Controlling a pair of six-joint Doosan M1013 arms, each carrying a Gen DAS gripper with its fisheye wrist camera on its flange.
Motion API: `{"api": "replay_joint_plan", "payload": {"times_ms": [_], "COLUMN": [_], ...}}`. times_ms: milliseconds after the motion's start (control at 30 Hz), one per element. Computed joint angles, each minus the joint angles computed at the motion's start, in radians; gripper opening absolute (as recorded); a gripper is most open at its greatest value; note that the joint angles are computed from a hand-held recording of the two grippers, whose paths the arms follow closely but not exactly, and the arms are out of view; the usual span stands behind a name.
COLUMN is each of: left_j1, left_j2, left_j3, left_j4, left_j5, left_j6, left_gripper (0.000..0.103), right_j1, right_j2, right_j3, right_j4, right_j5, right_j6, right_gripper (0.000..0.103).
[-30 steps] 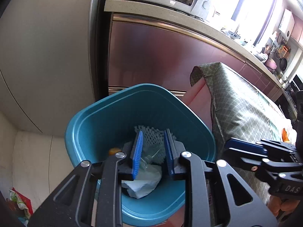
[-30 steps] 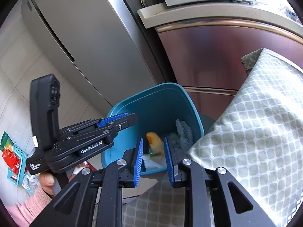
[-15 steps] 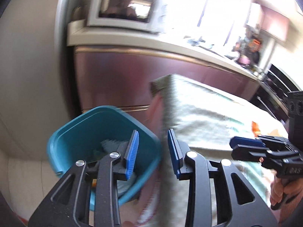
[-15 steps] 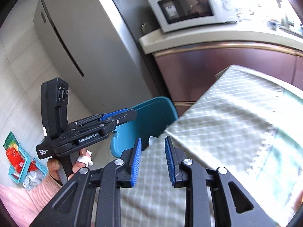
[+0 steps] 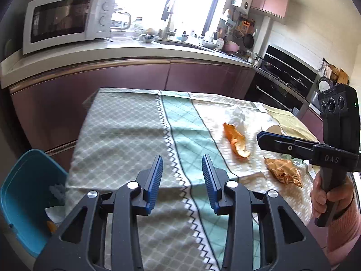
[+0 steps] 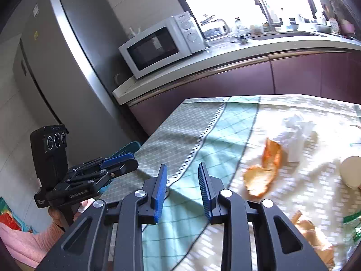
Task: Collect trash
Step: 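Move both tools back toward the remaining orange peel and crumpled tissue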
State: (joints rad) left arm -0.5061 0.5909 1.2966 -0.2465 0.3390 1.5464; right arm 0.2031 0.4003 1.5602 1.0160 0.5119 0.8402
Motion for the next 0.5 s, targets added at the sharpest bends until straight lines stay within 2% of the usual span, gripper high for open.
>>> {"api": "replay_joint_plan", "payload": {"times_ms": [200, 333, 433, 500], "left_j1": [-0.032, -0.045, -0.052, -0.051], "left_j2": [0.076, 0.127, 0.168, 0.193], "left_j3": [-0.115, -0.194, -0.263, -0.306], "left_j4": [-0.113, -0.146, -0.134, -0.140], "left_j5": [0.106, 0.177, 0.225, 0.262], "left_j6": [0.122, 0.142, 0.121, 0.115], "left_gripper": [0.036, 0.036, 0.037, 0.037], "right_j1": [-0.043, -0.063, -0.071, -0.074], "right_j2": [0.001, 0.020, 0.041, 0.059], "right_j3": [0.000, -0.024, -0.053, -0.077], "right_j4": [-0.084, -0.162, -0.244, -0.303], "right_j5": [-0.054, -0.066, -0.065, -0.058], "right_j6": [0.095, 0.171, 0.251, 0.314], "right_gripper": [0.028, 0.029, 0.036, 0.036]}}
